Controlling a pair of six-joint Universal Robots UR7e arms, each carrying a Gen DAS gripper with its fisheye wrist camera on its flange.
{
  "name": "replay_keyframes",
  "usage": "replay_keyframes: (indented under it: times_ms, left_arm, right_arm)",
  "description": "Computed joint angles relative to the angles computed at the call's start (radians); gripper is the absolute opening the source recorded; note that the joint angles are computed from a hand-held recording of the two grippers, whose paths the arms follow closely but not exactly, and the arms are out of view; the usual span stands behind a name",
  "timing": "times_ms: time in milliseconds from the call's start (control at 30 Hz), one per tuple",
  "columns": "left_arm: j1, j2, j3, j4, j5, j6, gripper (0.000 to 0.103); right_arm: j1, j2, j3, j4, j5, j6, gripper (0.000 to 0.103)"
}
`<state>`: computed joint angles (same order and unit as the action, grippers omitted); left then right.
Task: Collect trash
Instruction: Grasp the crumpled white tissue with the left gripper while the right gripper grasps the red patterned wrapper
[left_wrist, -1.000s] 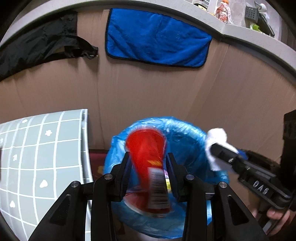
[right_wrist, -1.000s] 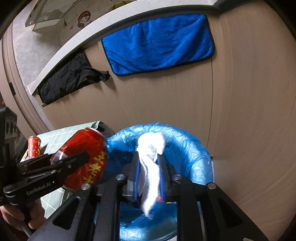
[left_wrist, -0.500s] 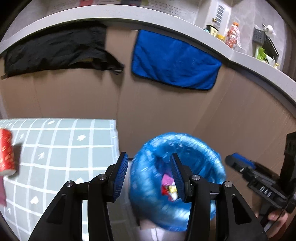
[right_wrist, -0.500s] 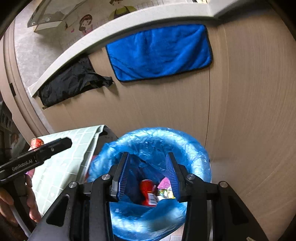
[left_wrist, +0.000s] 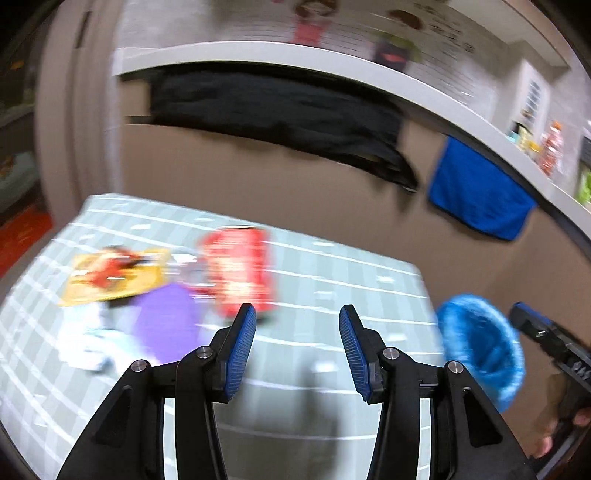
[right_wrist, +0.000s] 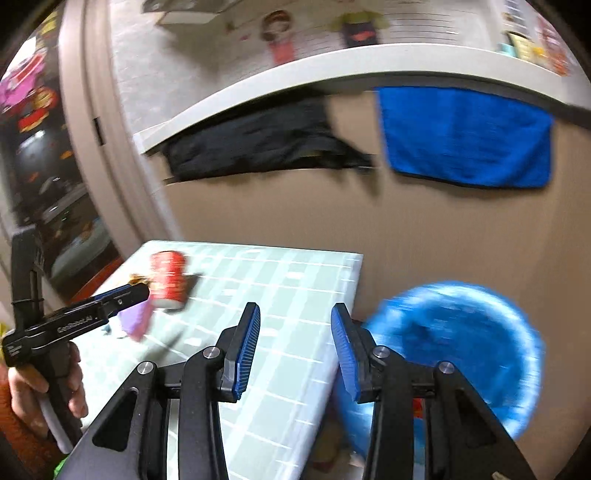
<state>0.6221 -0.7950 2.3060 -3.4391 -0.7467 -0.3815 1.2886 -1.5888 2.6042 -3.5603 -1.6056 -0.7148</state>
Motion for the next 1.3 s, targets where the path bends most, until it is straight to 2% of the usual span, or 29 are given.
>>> replay_keyframes:
  times_ms: [200, 400, 600, 733, 900, 1033, 1133, 1200, 1267, 1300]
  left_arm:
    - [0.105, -0.187, 0.143, 0.017, 0.083, -0.014, 0.048]
    - [0.195, -0.310, 0.216, -0.012, 0.098, 0.029, 0.048]
    - [0.281, -0.382, 0.241, -0.059, 0.070, 0.104, 0.048]
    - [0.333, -0.408, 0.242, -0.075, 0.049, 0.128, 0.048]
    - [0.389, -0.427, 0.239, -0.083, 0.019, 0.145, 0.048]
    - [0.428, -0.446, 0.228, -0.058, -0.021, 0.172, 0.048]
    - [0.451, -0.445, 0.212, -0.056, -0.053, 0.196, 0.048]
    - [0.465, -0.441, 0.196, -0.052, -0.070, 0.206, 0.048]
    - [0.472, -0.430, 0.183, -0.053, -0.086, 0.213, 0.048]
    - [0.473, -0.427, 0.180, -0.054, -0.091, 0.217, 0.048]
  right_arm:
    - [0.216, 0.250, -0.057, -0.059, -0.135, 0.036, 0.038]
    - [0.347, 0.479, -0.169, 0.009, -0.203, 0.085, 0.038]
    - [0.447, 0.686, -0.348, 0.103, -0.236, 0.063, 0.038]
    - [0.487, 0.803, -0.496, 0.175, -0.256, 0.029, 0.038]
    - [0.518, 0.955, -0.746, 0.390, -0.294, 0.033, 0.037]
    - [0.512, 1.059, -0.909, 0.514, -0.363, 0.039, 0.037]
    - [0.500, 1.093, -0.965, 0.577, -0.403, 0.067, 0.037]
    - [0.492, 1.095, -0.963, 0.587, -0.399, 0.065, 0.039]
    - [0.493, 1.090, -0.945, 0.578, -0.400, 0.039, 0.046]
    - [0.497, 1.086, -0.941, 0.597, -0.407, 0.025, 0.054]
